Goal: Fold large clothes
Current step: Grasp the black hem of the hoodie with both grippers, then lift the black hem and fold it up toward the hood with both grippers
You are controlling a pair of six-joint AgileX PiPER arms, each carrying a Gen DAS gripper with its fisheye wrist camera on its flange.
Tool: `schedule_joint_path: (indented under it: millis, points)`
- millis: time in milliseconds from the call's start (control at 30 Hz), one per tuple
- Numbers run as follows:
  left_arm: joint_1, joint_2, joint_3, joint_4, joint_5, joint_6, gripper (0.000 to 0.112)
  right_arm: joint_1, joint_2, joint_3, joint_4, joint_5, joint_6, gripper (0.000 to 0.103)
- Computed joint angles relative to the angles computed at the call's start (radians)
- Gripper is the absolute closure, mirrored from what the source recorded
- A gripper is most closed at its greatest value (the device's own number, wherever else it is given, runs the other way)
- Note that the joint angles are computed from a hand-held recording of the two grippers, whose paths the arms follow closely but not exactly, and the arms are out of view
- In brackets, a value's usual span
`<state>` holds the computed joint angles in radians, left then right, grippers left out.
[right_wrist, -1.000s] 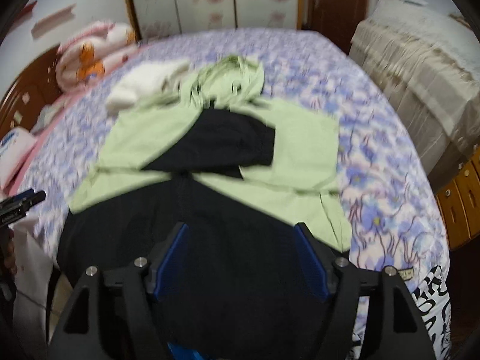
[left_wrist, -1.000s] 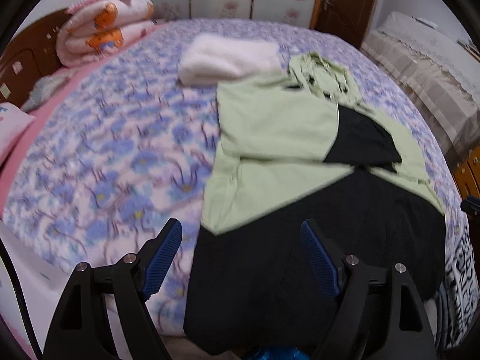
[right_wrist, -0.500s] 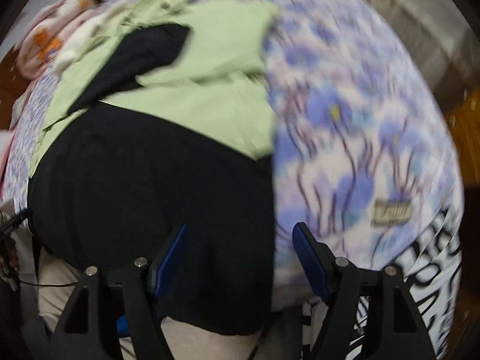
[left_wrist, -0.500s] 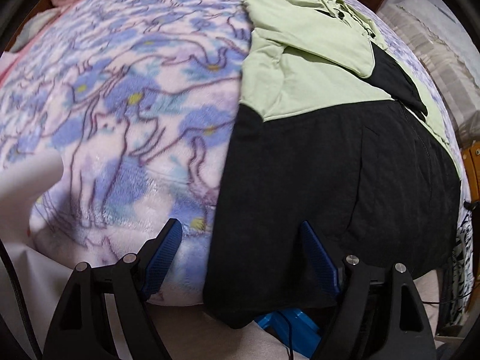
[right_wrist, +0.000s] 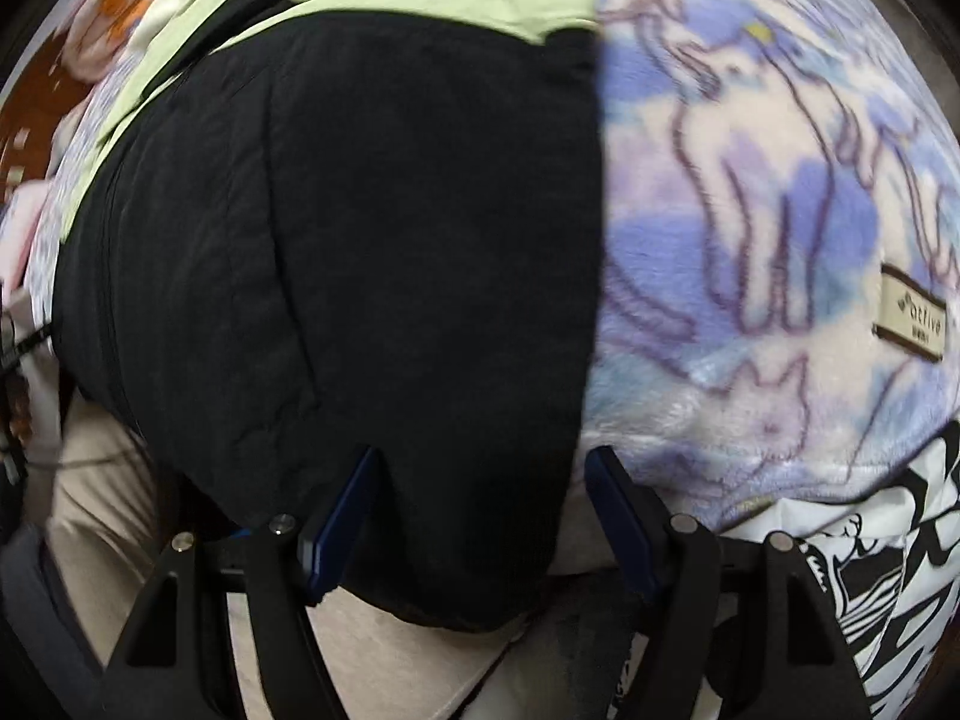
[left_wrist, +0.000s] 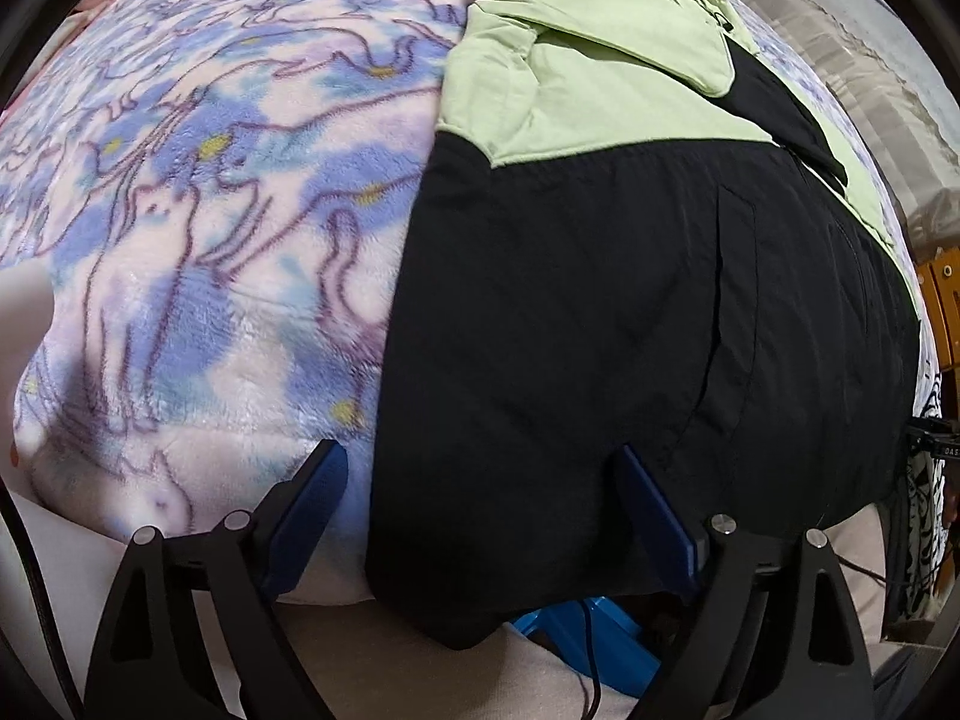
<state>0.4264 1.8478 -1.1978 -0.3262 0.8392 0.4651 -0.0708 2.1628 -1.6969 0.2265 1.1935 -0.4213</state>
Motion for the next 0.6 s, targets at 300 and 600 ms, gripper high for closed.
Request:
schedule_joint_path:
  millis: [300,600]
  points:
    - [0.069,-0.025,-0.071,-0.196,0.199,0.083,0.105,0.016,-0.108,0.033,0.143,-0.047,-0.187,0.098]
    - [0.092,0.002,-0.346,-0.512,0.340,-0.034,0.107,-0.037,-0.030,-0.366,0.442,-0.002,-0.116,0.098]
